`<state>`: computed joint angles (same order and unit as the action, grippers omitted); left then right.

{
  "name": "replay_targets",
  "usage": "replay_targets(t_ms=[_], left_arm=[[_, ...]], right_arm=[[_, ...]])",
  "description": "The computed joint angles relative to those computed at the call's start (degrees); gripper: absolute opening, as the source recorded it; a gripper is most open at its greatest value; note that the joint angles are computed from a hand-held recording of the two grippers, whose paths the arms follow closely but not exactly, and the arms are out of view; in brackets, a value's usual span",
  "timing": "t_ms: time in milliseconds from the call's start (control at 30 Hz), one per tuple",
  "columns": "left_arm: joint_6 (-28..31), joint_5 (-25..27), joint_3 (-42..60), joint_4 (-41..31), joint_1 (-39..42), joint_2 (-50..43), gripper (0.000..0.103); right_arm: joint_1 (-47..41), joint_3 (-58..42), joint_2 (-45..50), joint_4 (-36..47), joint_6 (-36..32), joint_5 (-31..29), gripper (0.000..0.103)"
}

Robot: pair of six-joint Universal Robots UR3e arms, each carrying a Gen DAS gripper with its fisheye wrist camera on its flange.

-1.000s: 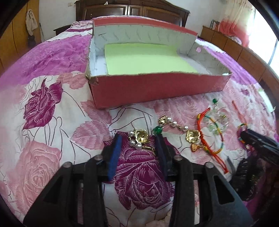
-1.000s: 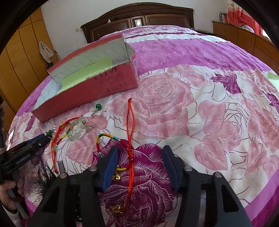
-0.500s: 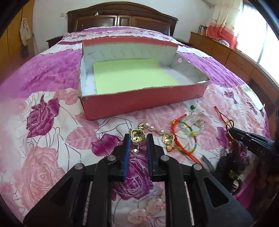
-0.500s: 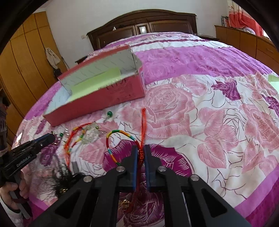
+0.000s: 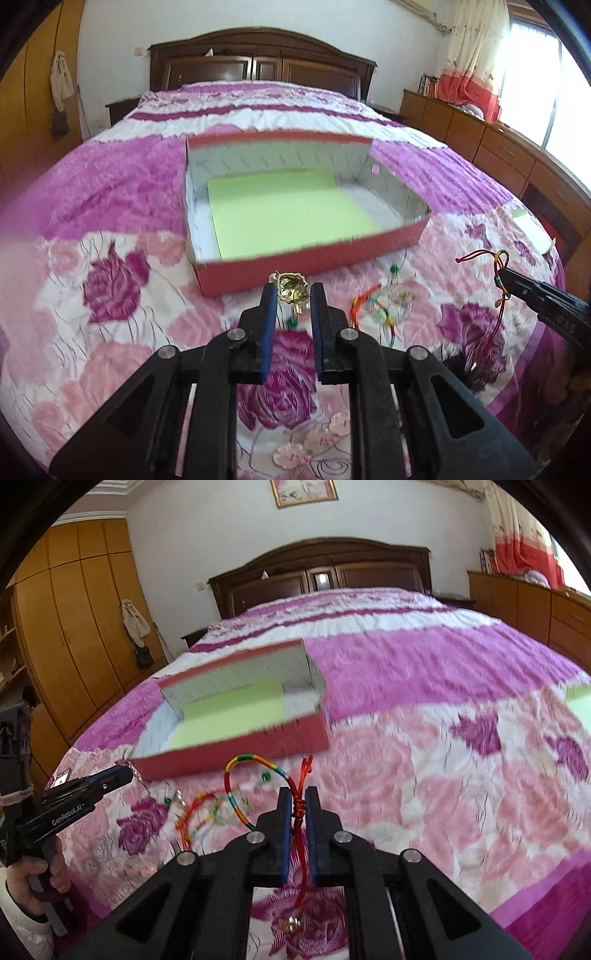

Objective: Organize jewelry
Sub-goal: 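Carry the earring with the left tool while the right tool carries the bracelet into the box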

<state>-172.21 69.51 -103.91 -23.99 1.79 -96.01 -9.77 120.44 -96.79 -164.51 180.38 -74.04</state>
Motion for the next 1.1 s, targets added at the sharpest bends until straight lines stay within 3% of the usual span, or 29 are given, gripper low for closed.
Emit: replay_targets(t_ms=[200,567,867,1100], left_arm=[[0.0,1.4,6.6,0.3,-0.4,-3.7,0.010],[0.6,3.6,18.6,-0.5,-1.4,-12.2,0.010],[0.5,5.9,33.7,-5.5,-3.1,-23.1,0.010],[-0.3,6.5,44.0,-10.5,-3.6,-31.4,0.010]], right_arm=[[0.6,-8.3,3.8,2.0,-0.6,1.0,0.009],[5.2,-28.4,17.9,4.0,-3.1,-2.9,0.009],[7.0,-53.1,35.6,15.6,-2.4,-4.3,0.009],[7.8,-78.0,51.7,30.1,-1.3,-6.9,0.009]])
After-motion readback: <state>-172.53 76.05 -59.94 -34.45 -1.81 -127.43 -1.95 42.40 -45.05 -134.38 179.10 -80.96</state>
